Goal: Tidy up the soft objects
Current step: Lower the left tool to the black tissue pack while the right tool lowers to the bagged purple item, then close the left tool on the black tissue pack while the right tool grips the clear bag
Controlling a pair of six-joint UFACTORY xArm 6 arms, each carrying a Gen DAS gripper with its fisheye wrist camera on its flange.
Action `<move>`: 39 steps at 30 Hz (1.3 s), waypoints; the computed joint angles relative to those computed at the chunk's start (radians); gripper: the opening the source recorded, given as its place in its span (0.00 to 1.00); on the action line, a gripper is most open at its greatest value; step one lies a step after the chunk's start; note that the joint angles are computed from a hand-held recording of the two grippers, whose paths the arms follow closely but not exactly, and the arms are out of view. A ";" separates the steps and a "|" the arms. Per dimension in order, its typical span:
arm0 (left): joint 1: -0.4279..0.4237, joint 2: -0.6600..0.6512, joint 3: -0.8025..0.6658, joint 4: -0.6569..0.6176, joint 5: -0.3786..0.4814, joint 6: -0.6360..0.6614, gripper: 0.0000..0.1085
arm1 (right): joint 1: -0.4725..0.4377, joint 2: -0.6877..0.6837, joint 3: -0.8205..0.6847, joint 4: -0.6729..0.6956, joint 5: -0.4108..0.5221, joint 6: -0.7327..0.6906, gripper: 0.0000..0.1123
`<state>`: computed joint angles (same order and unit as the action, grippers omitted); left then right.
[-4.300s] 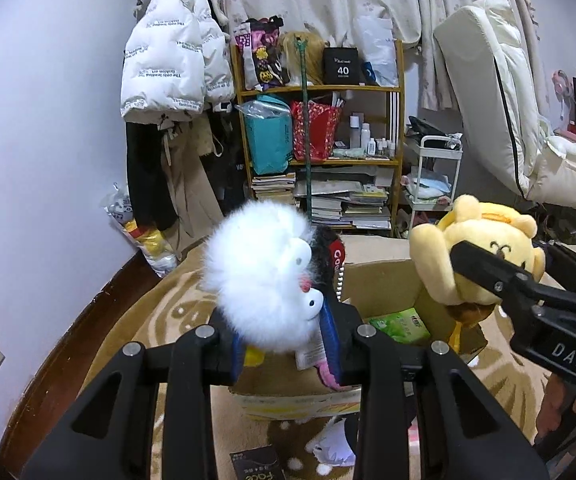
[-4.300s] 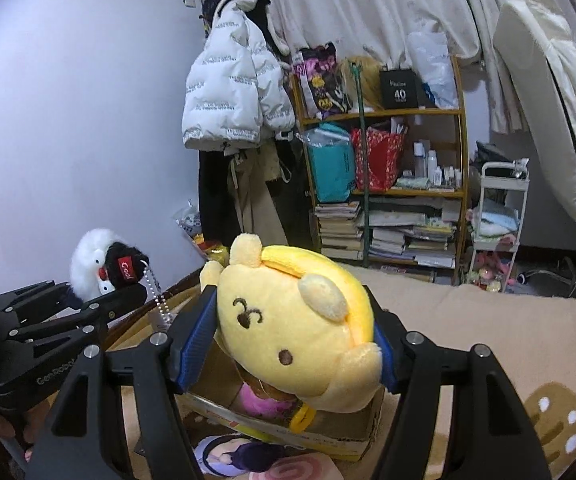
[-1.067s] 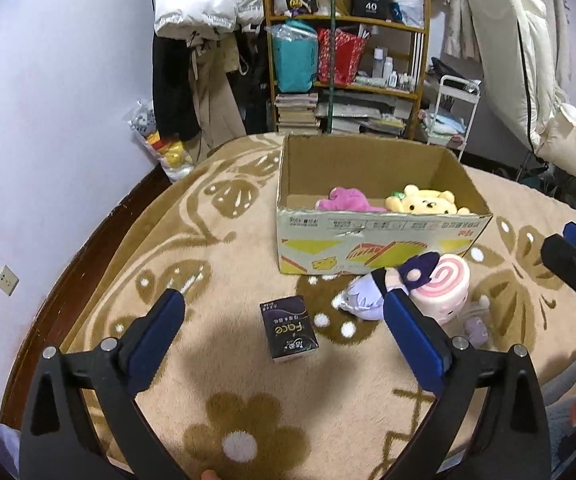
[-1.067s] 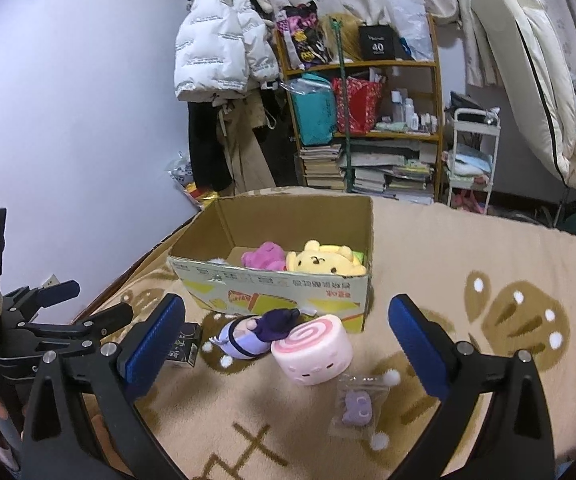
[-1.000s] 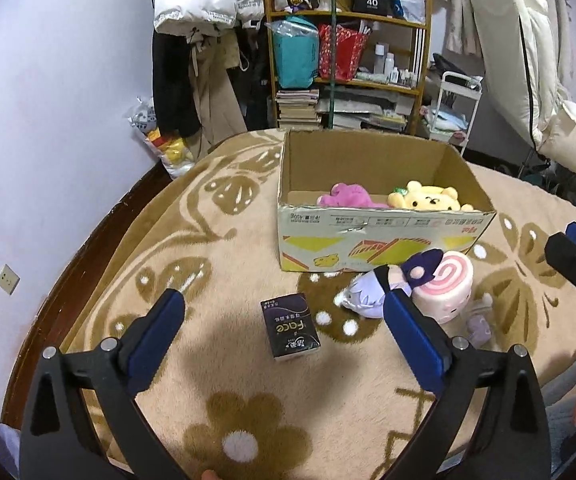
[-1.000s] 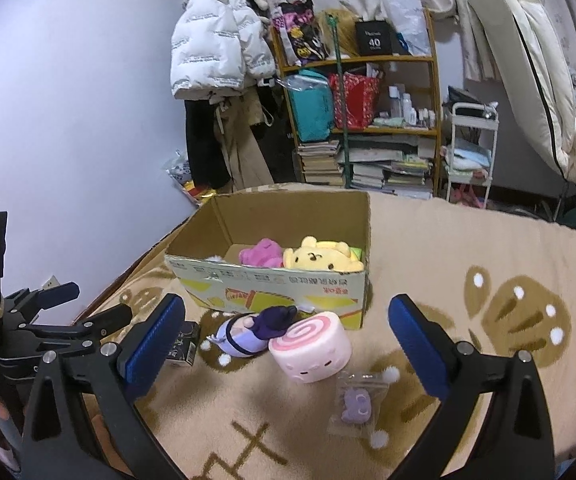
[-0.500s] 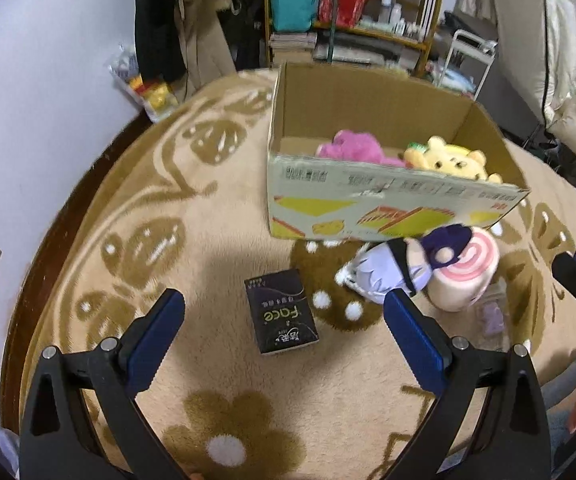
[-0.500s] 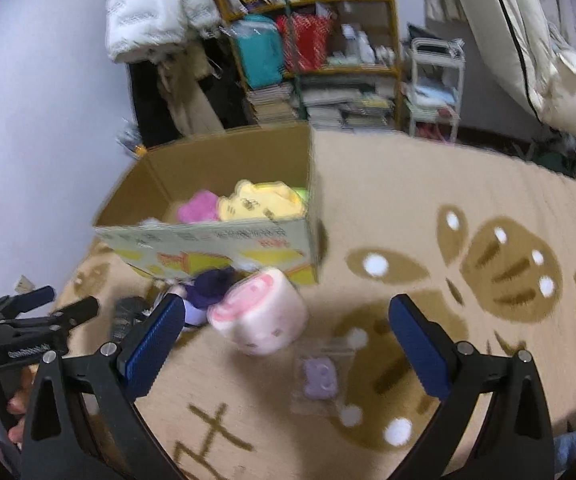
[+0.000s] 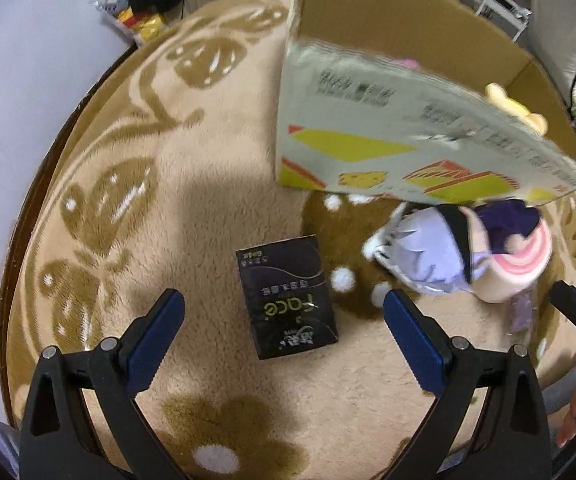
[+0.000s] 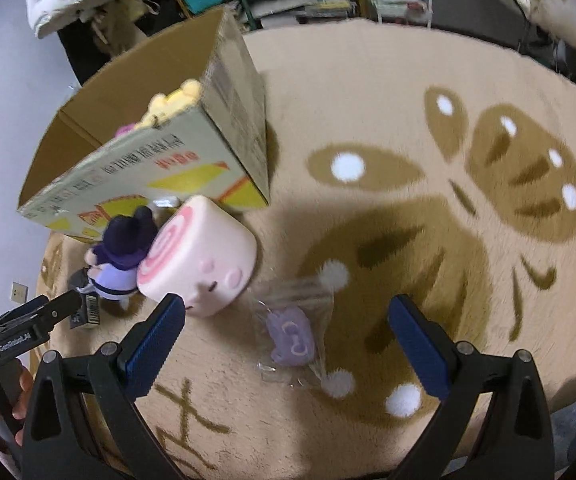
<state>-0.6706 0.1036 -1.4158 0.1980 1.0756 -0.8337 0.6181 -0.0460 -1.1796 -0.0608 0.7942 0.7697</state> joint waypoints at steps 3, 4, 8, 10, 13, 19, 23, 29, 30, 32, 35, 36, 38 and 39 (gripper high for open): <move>0.009 0.021 -0.010 -0.019 0.016 0.010 0.91 | -0.007 0.020 -0.009 0.021 0.017 -0.014 0.92; 0.010 0.027 -0.015 -0.018 0.021 0.011 0.91 | -0.009 0.026 -0.014 0.029 0.024 -0.019 0.92; 0.021 0.057 -0.034 -0.045 0.039 0.037 0.91 | -0.014 0.070 -0.049 0.063 0.062 -0.048 0.92; 0.027 0.069 -0.038 -0.065 0.043 0.049 0.91 | -0.014 0.088 -0.061 0.076 0.080 -0.063 0.92; 0.030 0.078 -0.043 -0.061 0.049 0.048 0.91 | -0.018 0.122 -0.088 0.109 0.101 -0.083 0.92; 0.034 0.094 -0.048 -0.058 0.047 0.045 0.91 | -0.011 0.157 -0.119 0.094 0.124 -0.074 0.92; 0.040 0.099 -0.038 -0.024 0.026 0.027 0.83 | 0.015 0.215 -0.174 0.057 0.141 -0.045 0.89; 0.042 0.089 -0.021 -0.017 0.002 0.035 0.65 | 0.051 0.242 -0.211 0.004 0.187 -0.023 0.71; 0.040 0.089 -0.021 -0.013 -0.002 0.037 0.64 | 0.056 0.242 -0.213 0.012 0.179 -0.024 0.68; 0.037 0.092 -0.022 -0.007 -0.004 0.035 0.63 | 0.064 0.247 -0.226 0.004 0.190 -0.021 0.52; 0.043 0.087 -0.016 -0.010 -0.010 0.036 0.59 | 0.075 0.251 -0.230 -0.022 0.206 0.002 0.45; 0.045 0.080 -0.006 -0.006 -0.013 0.034 0.55 | 0.072 0.247 -0.230 -0.023 0.211 -0.001 0.44; 0.046 0.078 -0.005 0.010 -0.002 0.027 0.46 | 0.082 0.255 -0.254 -0.031 0.229 0.013 0.43; 0.043 0.077 -0.009 0.009 0.002 0.025 0.45 | 0.083 0.254 -0.252 -0.031 0.227 0.013 0.43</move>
<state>-0.6273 0.1802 -1.4247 0.2069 1.0779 -0.8089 0.7012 0.2081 -1.4316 -0.0917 1.0209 0.7828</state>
